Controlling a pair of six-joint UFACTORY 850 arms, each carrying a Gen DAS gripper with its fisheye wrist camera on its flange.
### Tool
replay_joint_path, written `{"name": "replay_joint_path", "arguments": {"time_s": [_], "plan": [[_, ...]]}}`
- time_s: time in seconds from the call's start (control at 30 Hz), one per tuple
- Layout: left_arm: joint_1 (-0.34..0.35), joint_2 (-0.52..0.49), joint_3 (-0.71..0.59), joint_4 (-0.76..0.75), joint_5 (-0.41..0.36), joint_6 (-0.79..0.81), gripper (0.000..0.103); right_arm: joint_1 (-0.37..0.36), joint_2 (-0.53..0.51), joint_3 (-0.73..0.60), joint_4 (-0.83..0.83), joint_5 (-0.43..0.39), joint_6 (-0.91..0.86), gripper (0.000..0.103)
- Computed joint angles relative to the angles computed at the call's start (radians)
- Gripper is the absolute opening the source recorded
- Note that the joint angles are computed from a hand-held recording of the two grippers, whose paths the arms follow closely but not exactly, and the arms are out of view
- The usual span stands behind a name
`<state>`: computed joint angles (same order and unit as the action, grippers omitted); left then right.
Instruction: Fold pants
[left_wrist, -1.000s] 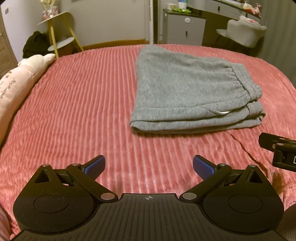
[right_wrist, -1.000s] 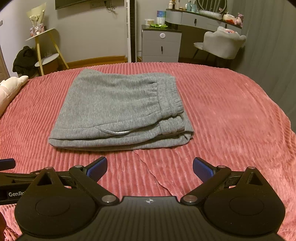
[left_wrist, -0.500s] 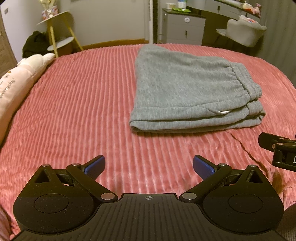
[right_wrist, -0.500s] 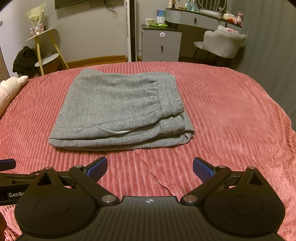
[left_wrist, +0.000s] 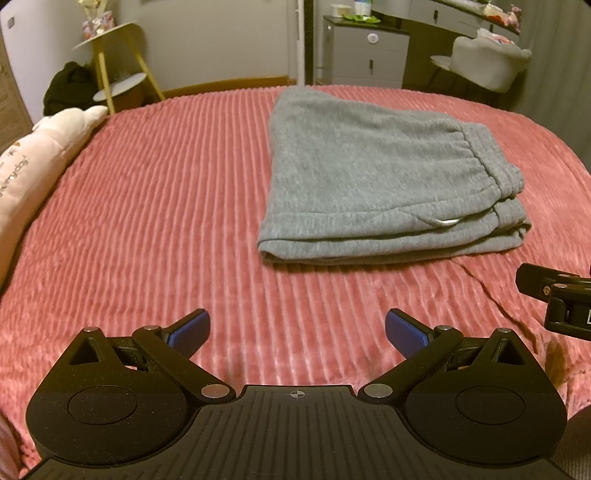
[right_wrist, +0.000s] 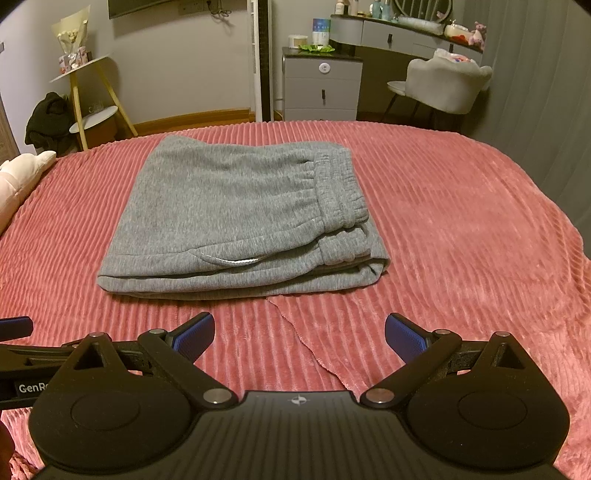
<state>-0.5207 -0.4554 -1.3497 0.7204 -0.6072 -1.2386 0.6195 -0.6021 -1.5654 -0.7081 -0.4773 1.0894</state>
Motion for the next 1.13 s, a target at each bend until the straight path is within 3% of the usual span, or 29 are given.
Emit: {"name": "replay_joint_path", "arguments": {"time_s": [0.63,1.13], "plan": [[0.006,-0.006,-0.003,-0.011,0.022,0.009,0.103,-0.003,-0.004,-0.001,0.013,0.004,-0.009,0.099],[0.006,-0.013,0.000,0.067,0.035,-0.051,0.103,-0.003,-0.014,-0.006,0.006,0.009,0.009,0.099]]}}
